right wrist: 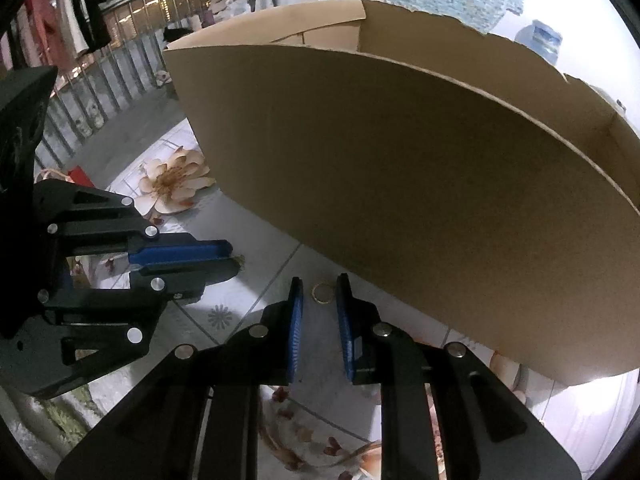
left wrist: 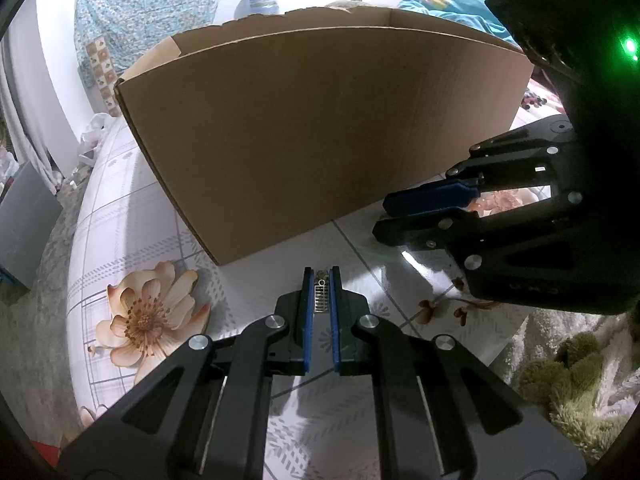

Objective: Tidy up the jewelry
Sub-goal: 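Lift the gold ring with the right gripper while the left gripper holds the silver charm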

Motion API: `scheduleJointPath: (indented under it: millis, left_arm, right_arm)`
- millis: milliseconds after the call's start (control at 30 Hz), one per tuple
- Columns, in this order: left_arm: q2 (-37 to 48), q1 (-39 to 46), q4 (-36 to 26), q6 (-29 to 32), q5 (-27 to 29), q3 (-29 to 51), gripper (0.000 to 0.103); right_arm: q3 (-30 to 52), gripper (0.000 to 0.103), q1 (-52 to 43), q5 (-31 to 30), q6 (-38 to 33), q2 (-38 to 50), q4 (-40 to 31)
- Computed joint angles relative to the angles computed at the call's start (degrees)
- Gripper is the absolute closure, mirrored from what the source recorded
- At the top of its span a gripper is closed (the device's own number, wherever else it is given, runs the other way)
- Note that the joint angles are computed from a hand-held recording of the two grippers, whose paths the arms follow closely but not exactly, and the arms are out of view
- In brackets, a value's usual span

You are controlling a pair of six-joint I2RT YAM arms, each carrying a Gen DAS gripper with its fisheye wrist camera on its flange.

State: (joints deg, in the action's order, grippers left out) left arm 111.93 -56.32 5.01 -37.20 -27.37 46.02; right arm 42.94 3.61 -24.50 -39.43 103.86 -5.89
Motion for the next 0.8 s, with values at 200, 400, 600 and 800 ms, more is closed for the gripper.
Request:
scheduleJointPath:
  millis: [200,400,600,800]
  left_arm:
    - [-0.35,-0.06,0.55,0.01,-0.05,-0.89,0.097]
    - [-0.47,-0.02,0.64,0.08,-0.03,-0.96,0.097]
    - [-2.15,-1.12,1.61,-0.09,-1.28,-2.70,0.097]
    - [-7.73,-2.81,3.33,-0.99,-2.46,-6.09,0.097]
  right_arm:
    - [-0.36,0.092,0.95,0.41,1.58,0.03,1.47]
    - [-1.36,0.092,0.03,-0.60,1.04,-1.09,1.17]
    - [-2.55,0.092,-0.78,-2.50,1.45,-3.96,0.35]
    - [-3.03,0.092,-4.59,-8.40,0.27,-10.23,-5.03]
